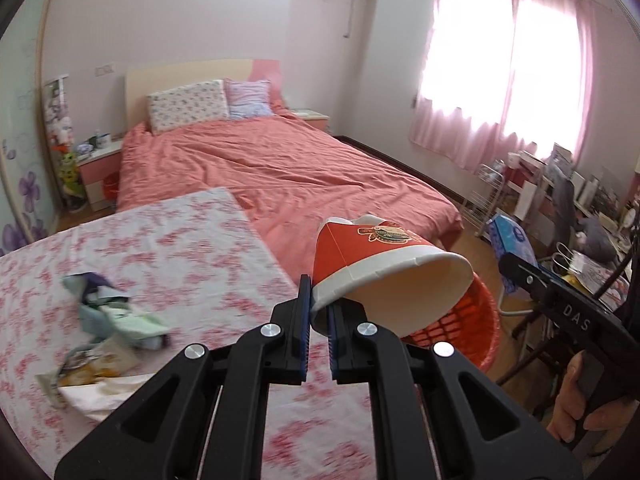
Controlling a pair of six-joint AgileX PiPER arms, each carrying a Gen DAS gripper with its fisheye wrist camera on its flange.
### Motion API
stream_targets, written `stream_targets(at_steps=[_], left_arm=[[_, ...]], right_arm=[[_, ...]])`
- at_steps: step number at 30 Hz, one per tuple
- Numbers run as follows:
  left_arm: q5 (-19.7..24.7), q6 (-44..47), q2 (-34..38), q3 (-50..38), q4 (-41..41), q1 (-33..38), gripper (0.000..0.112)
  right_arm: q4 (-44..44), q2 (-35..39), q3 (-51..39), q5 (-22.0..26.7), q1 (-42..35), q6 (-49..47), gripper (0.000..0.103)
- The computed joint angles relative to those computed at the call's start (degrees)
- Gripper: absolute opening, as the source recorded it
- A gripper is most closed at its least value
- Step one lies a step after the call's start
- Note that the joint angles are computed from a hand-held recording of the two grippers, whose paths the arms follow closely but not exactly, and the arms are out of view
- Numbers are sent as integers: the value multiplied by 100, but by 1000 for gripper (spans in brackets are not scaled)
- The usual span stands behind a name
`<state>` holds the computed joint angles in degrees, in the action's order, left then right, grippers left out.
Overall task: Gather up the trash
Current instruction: 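Lift the cup and tissue pack and carry both tools over the orange basket, then open both tools to drop the cup and tissue pack into the basket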
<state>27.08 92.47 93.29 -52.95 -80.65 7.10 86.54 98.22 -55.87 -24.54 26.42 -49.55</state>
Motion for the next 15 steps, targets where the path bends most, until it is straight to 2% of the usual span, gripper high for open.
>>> stream_targets(at_steps=[8, 11, 15], left_arm=[[-241, -237, 497, -329, 151, -800, 8], [-269, -474, 765, -533, 357, -1008, 8], [-256, -990, 1099, -809, 859, -1198, 8]], right_arm=[[-1483, 88, 210, 534, -776, 1541, 49], [-1888, 150, 218, 609, -905, 1979, 49], [-2910, 345, 144, 815, -1158, 3029, 50]])
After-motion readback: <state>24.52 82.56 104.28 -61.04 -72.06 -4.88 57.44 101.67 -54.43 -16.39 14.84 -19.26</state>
